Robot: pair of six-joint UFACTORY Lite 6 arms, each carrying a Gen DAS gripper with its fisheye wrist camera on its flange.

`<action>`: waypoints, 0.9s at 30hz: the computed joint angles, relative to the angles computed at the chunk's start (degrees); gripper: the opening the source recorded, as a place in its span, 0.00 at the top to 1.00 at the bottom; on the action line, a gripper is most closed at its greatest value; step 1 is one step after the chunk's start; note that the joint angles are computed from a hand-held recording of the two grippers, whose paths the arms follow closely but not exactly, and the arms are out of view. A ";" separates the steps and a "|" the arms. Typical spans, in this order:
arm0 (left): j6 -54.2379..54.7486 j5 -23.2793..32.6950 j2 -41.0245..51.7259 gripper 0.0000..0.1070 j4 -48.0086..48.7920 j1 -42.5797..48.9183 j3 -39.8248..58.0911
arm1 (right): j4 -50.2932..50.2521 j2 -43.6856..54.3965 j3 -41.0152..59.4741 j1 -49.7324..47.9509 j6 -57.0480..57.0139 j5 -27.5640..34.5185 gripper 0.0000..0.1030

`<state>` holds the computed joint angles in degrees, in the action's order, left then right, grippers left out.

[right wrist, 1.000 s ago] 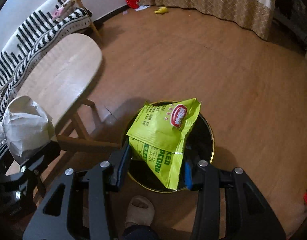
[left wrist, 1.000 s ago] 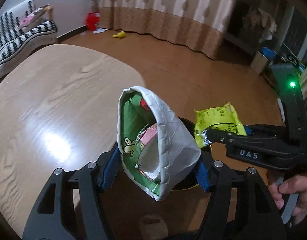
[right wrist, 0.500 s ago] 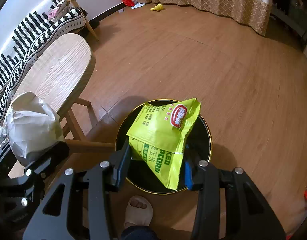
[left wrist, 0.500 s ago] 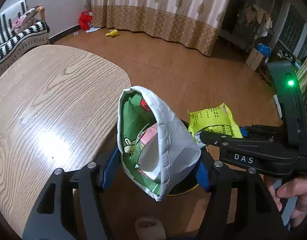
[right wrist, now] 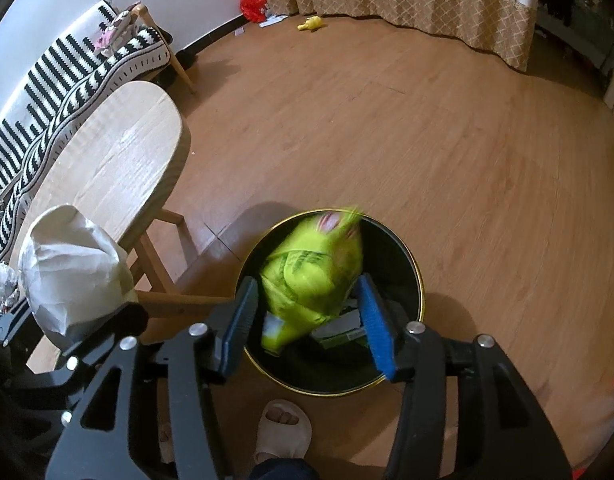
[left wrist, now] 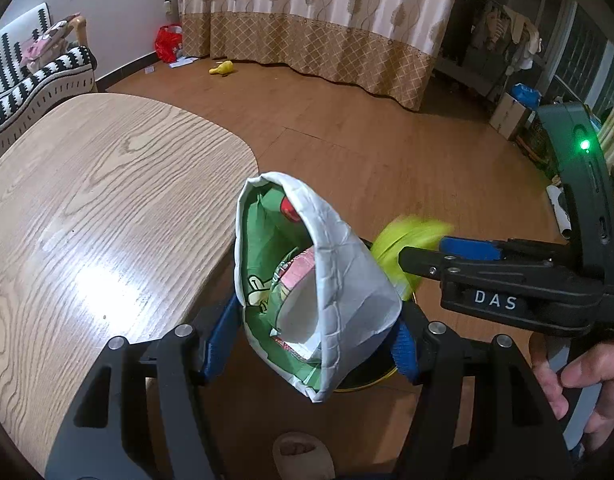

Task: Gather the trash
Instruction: 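Carry both bags over the bin and open both tools to drop them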

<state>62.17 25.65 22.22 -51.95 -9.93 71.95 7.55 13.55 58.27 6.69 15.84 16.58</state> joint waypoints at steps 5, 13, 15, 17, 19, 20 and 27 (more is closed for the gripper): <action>-0.23 0.18 -0.06 0.41 0.29 0.04 0.08 | -0.64 -0.67 -0.69 0.22 0.77 -0.46 0.41; -1.04 0.04 1.30 0.41 1.12 -1.13 0.92 | -2.30 -2.29 -1.65 -0.28 3.33 -0.50 0.41; -1.22 -0.12 2.03 0.41 1.21 -1.73 1.30 | -2.80 -3.08 -2.47 -0.56 4.28 -0.71 0.41; -1.21 0.09 2.86 0.41 1.33 -2.02 1.92 | -2.80 -3.64 -2.95 -1.05 4.46 -0.80 0.41; -0.47 0.29 3.50 0.41 0.84 -2.43 2.23 | -1.76 -4.07 -3.35 -1.46 3.68 -0.79 0.41; -0.15 0.15 3.83 0.40 0.61 -2.69 2.44 | -2.08 -4.19 -3.40 -1.44 4.13 -0.74 0.41; 1.80 0.40 7.12 0.39 -1.50 -3.87 4.43 | -4.58 -6.07 -5.08 -2.09 7.37 -1.15 0.40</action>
<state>63.97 26.05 29.34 -53.45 -13.80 76.38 2.97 7.48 53.19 4.61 23.21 15.43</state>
